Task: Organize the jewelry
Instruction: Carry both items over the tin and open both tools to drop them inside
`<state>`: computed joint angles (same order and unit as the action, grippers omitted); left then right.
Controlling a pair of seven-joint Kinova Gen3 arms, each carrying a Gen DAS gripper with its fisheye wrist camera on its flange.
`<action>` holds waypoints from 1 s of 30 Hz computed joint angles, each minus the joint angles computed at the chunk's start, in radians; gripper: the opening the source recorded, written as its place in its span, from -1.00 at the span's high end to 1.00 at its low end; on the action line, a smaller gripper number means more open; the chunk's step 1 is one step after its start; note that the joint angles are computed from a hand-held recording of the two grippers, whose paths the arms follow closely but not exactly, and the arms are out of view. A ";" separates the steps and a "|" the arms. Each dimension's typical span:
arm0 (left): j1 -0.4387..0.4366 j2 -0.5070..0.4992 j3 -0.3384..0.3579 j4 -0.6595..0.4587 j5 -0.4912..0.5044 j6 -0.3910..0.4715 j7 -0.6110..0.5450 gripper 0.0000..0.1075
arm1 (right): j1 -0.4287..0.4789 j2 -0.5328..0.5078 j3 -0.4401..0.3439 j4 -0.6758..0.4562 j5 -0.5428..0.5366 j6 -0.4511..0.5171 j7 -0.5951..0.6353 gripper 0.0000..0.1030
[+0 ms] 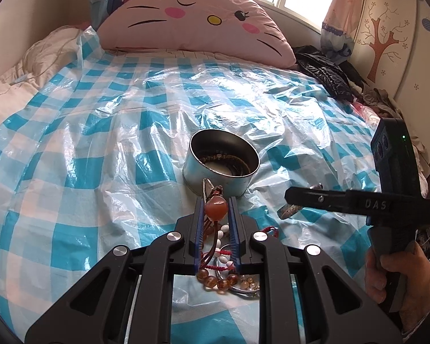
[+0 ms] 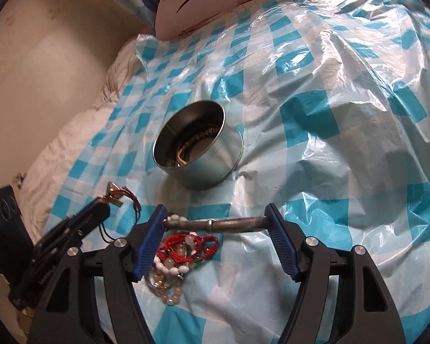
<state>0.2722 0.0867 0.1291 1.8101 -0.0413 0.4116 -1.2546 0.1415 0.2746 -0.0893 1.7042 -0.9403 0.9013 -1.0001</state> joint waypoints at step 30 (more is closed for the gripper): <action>0.046 0.268 -0.053 -0.355 0.026 0.130 -0.057 0.37 | 0.112 0.085 0.028 0.054 -0.443 0.143 0.217 -0.32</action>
